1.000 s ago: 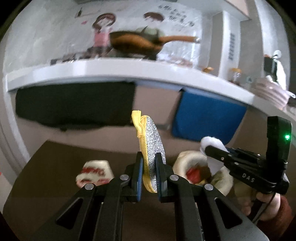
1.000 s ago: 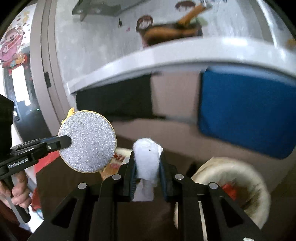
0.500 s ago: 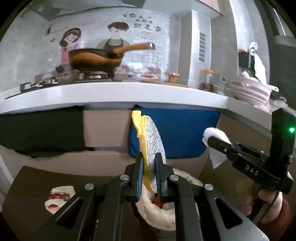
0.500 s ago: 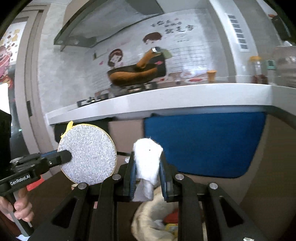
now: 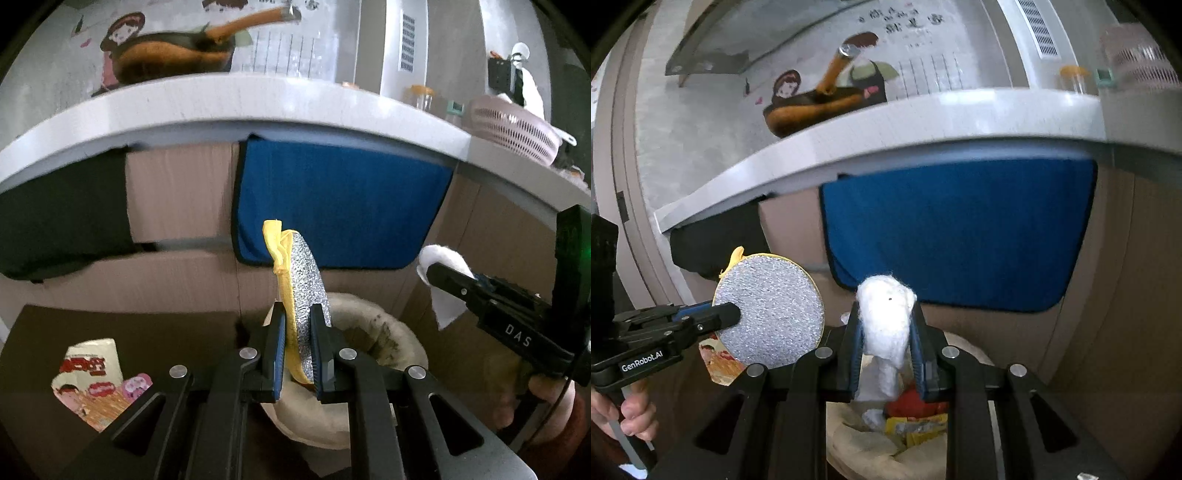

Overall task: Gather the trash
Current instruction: 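Carry the silver pack and tissue over the bin with both grippers, then open both grippers to drop the silver pack and tissue into the bin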

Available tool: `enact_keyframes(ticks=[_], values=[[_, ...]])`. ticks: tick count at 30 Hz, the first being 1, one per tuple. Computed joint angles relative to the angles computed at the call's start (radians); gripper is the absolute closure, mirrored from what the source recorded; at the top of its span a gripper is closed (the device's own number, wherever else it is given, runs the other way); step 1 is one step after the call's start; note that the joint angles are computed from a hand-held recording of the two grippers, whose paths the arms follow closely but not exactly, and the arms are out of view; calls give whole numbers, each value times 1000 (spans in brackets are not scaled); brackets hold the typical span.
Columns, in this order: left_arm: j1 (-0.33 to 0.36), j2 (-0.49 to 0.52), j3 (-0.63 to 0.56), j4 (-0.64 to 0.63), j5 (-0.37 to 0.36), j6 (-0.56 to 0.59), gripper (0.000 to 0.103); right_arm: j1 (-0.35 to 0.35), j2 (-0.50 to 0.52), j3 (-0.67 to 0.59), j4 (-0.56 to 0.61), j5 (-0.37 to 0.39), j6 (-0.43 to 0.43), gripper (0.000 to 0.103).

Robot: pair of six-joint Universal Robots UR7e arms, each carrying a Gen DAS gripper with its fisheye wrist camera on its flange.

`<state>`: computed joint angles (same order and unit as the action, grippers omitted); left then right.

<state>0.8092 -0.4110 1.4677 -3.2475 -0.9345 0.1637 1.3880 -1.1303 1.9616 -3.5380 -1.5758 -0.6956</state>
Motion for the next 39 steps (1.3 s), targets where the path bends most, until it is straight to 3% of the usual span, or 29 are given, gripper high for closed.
enact_keyframes(ticks=[13, 39], values=[[50, 60, -94, 168, -70, -82, 91, -43, 38, -34, 39, -37, 6, 80], [95, 112, -204, 327, -122, -141, 91, -62, 127, -150, 143, -91, 30, 80]])
